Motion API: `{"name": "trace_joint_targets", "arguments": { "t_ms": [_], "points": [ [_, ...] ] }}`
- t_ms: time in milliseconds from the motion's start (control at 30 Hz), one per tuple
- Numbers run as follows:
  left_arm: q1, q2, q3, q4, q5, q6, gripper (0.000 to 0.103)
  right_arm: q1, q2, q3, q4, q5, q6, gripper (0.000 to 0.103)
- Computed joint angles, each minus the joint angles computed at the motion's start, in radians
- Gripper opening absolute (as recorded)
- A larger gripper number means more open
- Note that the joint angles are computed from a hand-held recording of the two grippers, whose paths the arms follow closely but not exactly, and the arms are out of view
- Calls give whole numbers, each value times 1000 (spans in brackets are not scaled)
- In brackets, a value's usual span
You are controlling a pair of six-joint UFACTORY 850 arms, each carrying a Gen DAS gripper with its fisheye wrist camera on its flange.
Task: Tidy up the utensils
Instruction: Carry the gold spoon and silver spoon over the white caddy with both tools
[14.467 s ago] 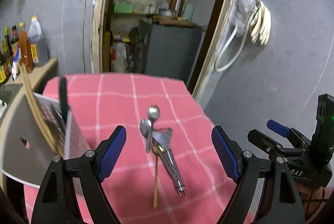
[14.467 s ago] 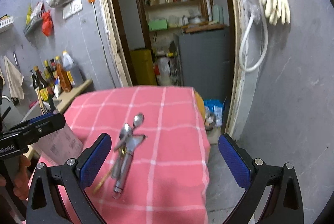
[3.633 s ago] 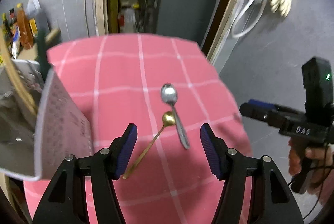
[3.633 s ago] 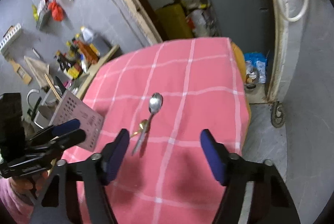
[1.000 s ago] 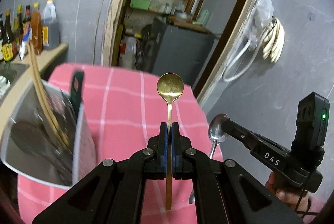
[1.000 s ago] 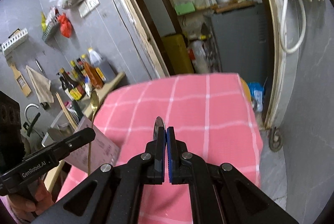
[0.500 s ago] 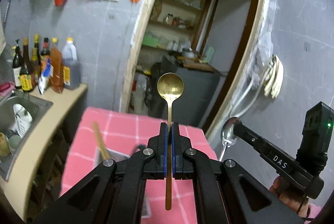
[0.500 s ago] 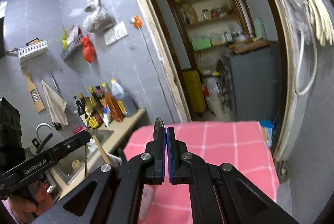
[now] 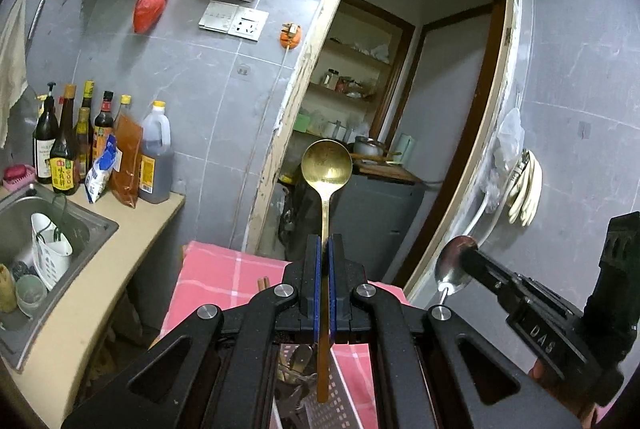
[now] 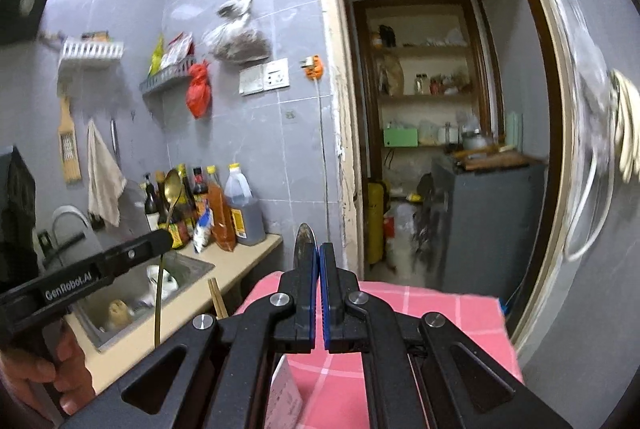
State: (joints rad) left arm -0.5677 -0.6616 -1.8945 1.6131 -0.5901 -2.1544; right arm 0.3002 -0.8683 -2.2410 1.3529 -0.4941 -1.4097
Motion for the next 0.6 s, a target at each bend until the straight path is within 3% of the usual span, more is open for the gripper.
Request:
{"name": "trace_joint_targets", "arguments": {
  "t_ms": [367, 600],
  "points": [
    [50, 25, 92, 236, 81, -335, 1, 53, 48, 124, 78, 143, -173, 2],
    [45, 15, 115, 285, 21, -365, 1, 77, 77, 209, 266, 205, -407, 2]
  ]
}}
